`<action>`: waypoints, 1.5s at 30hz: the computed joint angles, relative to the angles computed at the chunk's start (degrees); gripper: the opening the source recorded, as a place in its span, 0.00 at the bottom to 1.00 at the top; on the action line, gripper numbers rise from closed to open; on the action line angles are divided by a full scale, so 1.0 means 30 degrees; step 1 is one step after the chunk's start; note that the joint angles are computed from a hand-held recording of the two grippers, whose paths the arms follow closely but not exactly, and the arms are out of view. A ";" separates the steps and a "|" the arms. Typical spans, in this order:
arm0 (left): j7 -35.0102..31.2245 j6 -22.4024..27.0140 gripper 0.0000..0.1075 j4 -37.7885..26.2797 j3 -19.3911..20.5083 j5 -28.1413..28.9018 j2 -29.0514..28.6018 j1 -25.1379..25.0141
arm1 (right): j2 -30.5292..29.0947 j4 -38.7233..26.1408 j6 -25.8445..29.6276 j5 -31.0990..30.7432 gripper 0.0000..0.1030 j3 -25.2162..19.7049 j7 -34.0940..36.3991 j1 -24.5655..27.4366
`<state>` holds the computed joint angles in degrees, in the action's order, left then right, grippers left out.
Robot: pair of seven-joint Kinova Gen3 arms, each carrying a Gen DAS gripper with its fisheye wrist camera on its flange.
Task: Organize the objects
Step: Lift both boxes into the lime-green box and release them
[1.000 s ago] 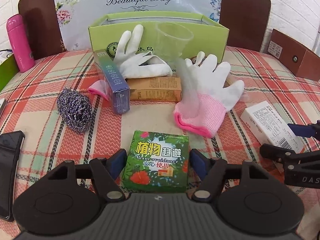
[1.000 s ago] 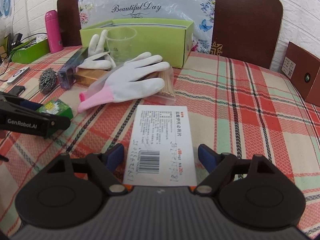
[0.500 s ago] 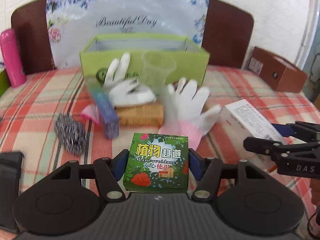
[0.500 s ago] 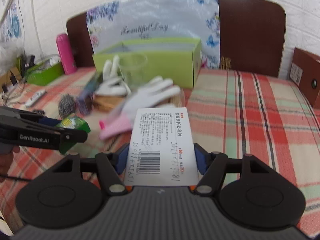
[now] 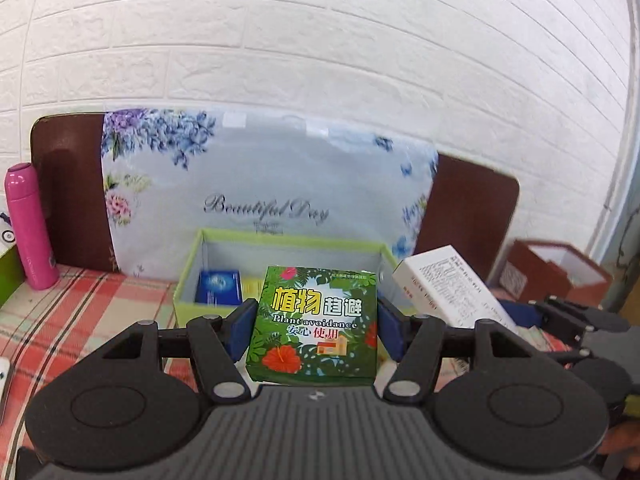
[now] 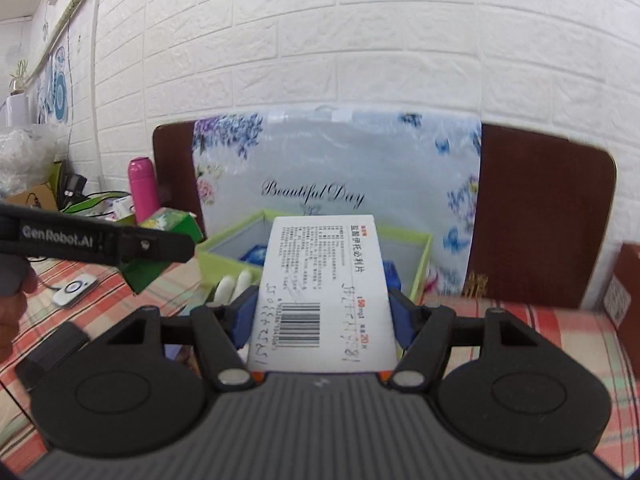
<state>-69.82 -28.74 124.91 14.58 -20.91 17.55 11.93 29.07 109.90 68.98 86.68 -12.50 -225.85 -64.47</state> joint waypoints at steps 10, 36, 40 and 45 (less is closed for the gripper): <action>-0.0931 0.3939 0.61 -0.6366 -0.0118 0.2573 0.3426 0.0802 | 0.1991 -0.2806 -0.3660 0.1727 0.64 0.1702 0.3604 0.3503; -0.3062 0.5239 0.82 -0.4672 -0.1224 0.6283 0.2266 0.1418 | 0.1911 -0.2271 -0.1530 0.1084 1.00 0.2474 0.0551 0.2251; -0.4105 0.3948 0.82 -0.2203 -0.2674 0.7491 0.1256 0.2912 | 0.1135 -0.1338 -0.0226 -0.0456 1.00 0.1500 -0.1373 0.1238; -0.3594 0.3782 0.82 -0.0174 -0.1492 0.7171 0.0982 0.1894 | 0.1397 -0.0838 0.0977 -0.2129 1.00 0.0724 -0.3690 -0.0276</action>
